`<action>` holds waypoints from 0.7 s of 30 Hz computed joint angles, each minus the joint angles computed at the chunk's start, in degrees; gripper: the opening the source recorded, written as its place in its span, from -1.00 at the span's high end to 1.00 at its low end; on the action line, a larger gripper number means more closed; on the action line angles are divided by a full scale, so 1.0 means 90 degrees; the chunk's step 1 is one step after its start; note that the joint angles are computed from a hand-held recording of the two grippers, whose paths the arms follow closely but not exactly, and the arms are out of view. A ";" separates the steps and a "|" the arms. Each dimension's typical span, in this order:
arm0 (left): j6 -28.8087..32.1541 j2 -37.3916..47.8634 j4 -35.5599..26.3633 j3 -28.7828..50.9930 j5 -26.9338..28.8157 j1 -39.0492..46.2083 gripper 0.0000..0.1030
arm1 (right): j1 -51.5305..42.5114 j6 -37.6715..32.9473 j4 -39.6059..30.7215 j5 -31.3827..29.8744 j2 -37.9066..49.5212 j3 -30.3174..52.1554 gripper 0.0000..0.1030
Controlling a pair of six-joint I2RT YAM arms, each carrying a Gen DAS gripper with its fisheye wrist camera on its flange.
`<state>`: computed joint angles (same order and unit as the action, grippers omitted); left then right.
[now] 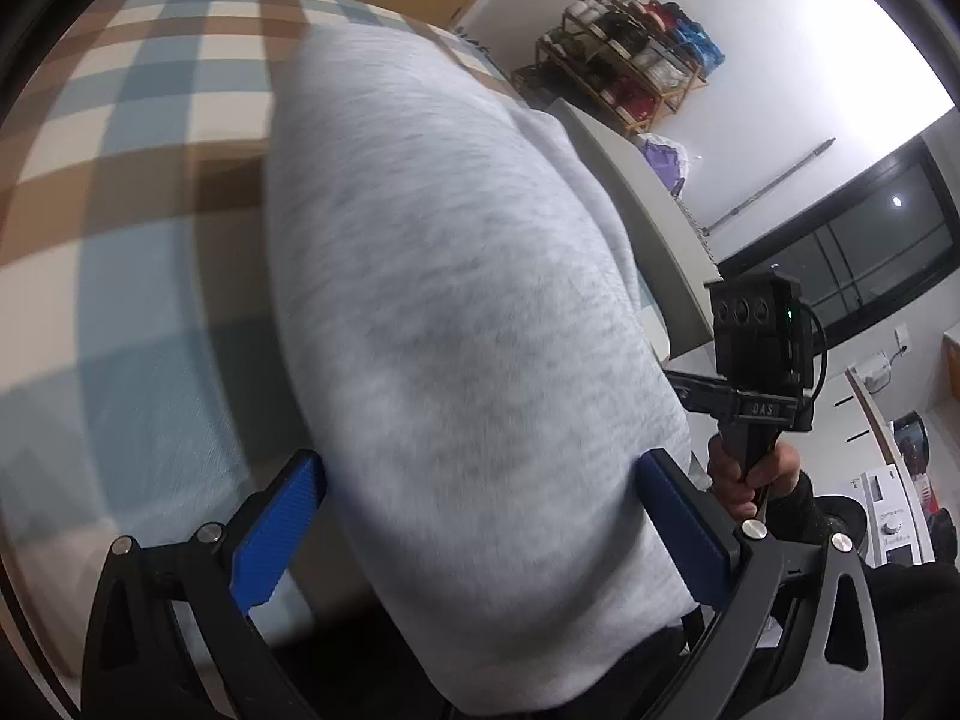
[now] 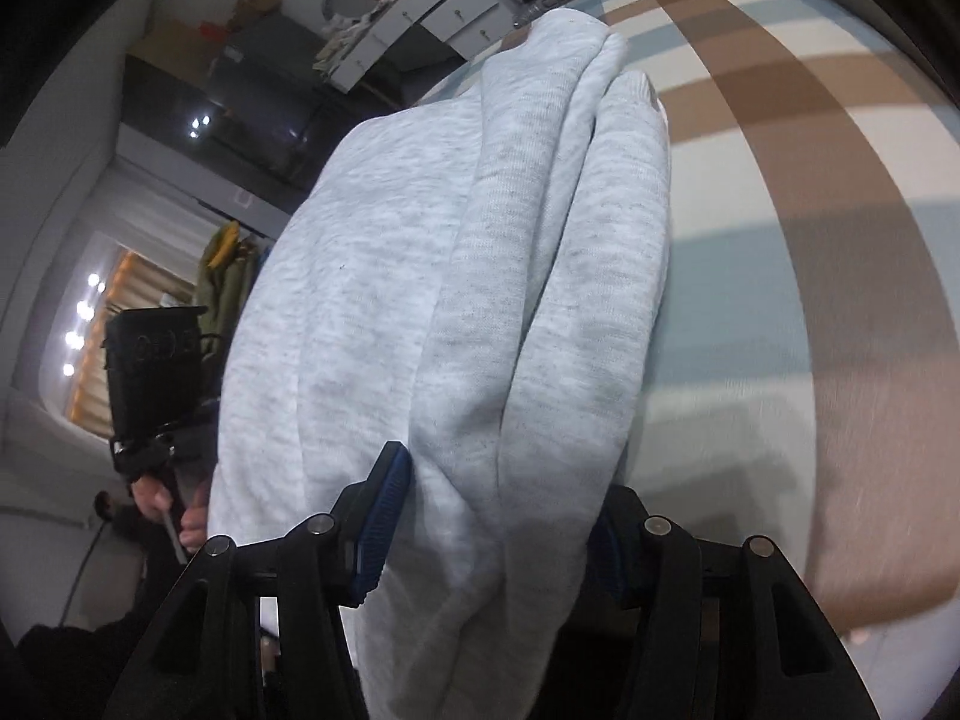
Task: Fold large clothes
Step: 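Lift the folded hoodie off the bed with both grippers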
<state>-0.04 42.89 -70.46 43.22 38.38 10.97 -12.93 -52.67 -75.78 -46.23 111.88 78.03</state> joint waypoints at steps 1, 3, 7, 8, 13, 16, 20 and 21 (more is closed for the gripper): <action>0.0037 -0.0031 -0.0083 0.0048 -0.0070 0.0057 -0.95 | -0.0064 -0.0156 -0.0068 0.0021 0.0003 0.0000 -0.05; 0.0105 -0.0033 -0.0152 0.0167 -0.0146 0.0186 -0.95 | -0.0205 -0.0194 0.0058 0.0015 -0.0140 -0.0034 -0.09; 0.0012 0.0275 0.0258 0.0066 -0.0097 0.0112 -0.96 | -0.0312 0.0391 0.0262 -0.0264 0.0015 0.0258 -0.09; -0.0087 0.0393 0.0426 0.0015 -0.0021 0.0023 -0.98 | -0.0264 0.0507 0.0248 -0.0303 0.0100 0.0332 -0.09; -0.0081 0.1055 0.0975 -0.0302 0.0816 0.0128 -0.98 | 0.0123 0.1171 0.0513 -0.0393 0.0485 0.0541 -0.06; -0.0057 0.1138 0.1050 -0.0297 0.0931 0.0133 -0.94 | 0.0318 0.1418 0.0862 -0.0390 0.0413 0.0460 -0.02; -0.0030 0.0849 0.0536 0.0182 0.0564 0.0005 -0.69 | 0.0459 0.1487 0.0900 -0.0286 0.0136 0.0290 0.12; -0.0104 0.0666 0.0385 0.0317 0.0445 -0.0064 -0.68 | 0.0487 0.1349 0.0833 -0.0253 0.0006 0.0276 0.13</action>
<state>-0.97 48.89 -67.00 46.08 42.38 10.40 -8.55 -40.54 -68.28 -48.50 111.94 80.52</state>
